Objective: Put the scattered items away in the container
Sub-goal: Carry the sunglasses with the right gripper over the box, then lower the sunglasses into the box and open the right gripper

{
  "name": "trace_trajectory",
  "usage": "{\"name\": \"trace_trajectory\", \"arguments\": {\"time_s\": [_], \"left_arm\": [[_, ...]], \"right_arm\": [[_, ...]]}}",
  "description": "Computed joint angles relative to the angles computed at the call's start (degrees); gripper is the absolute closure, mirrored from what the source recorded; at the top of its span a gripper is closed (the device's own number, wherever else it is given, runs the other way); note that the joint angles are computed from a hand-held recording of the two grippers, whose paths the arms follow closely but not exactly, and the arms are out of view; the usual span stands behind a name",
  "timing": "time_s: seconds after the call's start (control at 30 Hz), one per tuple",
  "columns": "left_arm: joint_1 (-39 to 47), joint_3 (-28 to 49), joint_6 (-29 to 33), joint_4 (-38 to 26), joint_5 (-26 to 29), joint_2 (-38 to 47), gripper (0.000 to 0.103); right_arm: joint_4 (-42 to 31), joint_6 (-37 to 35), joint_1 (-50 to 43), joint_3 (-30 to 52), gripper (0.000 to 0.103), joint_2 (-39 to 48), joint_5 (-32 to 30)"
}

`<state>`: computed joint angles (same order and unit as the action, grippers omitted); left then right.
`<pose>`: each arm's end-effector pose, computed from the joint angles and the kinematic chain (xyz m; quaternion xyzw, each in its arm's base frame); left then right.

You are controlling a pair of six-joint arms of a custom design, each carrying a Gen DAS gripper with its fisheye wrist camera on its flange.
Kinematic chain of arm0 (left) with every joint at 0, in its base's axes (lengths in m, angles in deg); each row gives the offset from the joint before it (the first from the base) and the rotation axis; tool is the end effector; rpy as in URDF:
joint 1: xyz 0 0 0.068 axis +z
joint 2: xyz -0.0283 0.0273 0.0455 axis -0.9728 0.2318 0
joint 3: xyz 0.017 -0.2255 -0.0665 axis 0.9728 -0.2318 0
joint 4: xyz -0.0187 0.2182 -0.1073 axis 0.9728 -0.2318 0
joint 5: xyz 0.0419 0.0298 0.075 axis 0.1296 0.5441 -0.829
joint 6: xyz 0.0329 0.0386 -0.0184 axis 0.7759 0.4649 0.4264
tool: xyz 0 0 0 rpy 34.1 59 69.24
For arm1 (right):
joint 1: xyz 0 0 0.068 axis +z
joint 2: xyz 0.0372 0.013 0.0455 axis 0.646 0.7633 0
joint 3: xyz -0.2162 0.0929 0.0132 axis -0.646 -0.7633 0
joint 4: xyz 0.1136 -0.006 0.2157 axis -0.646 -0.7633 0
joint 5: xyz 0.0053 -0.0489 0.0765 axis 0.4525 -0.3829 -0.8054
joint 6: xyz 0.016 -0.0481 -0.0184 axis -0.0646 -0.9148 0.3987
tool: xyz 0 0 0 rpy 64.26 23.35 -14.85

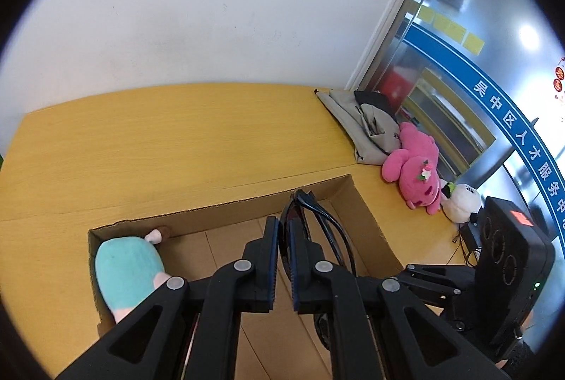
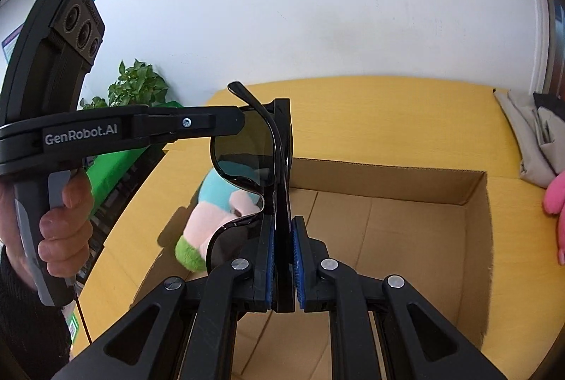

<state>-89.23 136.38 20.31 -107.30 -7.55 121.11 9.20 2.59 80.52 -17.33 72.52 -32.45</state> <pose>0.3454 -0.0972 0.1953 0.2983 0.8762 -0.2648 0.2706 0.2033 0.1600 0.1664 0.0367 0.9141 0.1493 0.3753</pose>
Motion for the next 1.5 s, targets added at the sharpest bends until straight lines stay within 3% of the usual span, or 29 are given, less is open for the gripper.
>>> {"name": "trace_trajectory", "arguments": {"time_s": [0.3, 0.5, 0.87, 1.37, 1.43, 1.5], "left_arm": [[-2.2, 11.0, 0.5, 1.7, -3.5, 19.8, 0.099], [-2.7, 16.6, 0.2, 1.4, -6.1, 28.2, 0.099], [-4.5, 27.7, -3.1, -3.1, -12.4, 39.8, 0.097], [-4.7, 28.6, -4.3, -2.8, -14.2, 40.6, 0.096], [-4.6, 27.3, -5.5, -1.9, -13.4, 39.4, 0.088], [-4.1, 25.3, -7.0, -0.4, -12.3, 37.6, 0.064]], "right_arm": [[18.7, -1.2, -12.0, -0.6, 0.093, 21.9, -13.1], [23.6, -1.3, -14.0, 3.0, 0.093, 33.3, -16.9], [24.6, 1.4, -15.9, 6.7, 0.093, 41.1, -19.0], [26.7, 3.3, -17.0, 7.8, 0.092, 44.4, -19.6], [26.7, 2.9, -17.5, 8.0, 0.092, 44.6, -19.7], [25.9, 2.5, -17.1, 8.9, 0.092, 44.8, -19.3]]}}
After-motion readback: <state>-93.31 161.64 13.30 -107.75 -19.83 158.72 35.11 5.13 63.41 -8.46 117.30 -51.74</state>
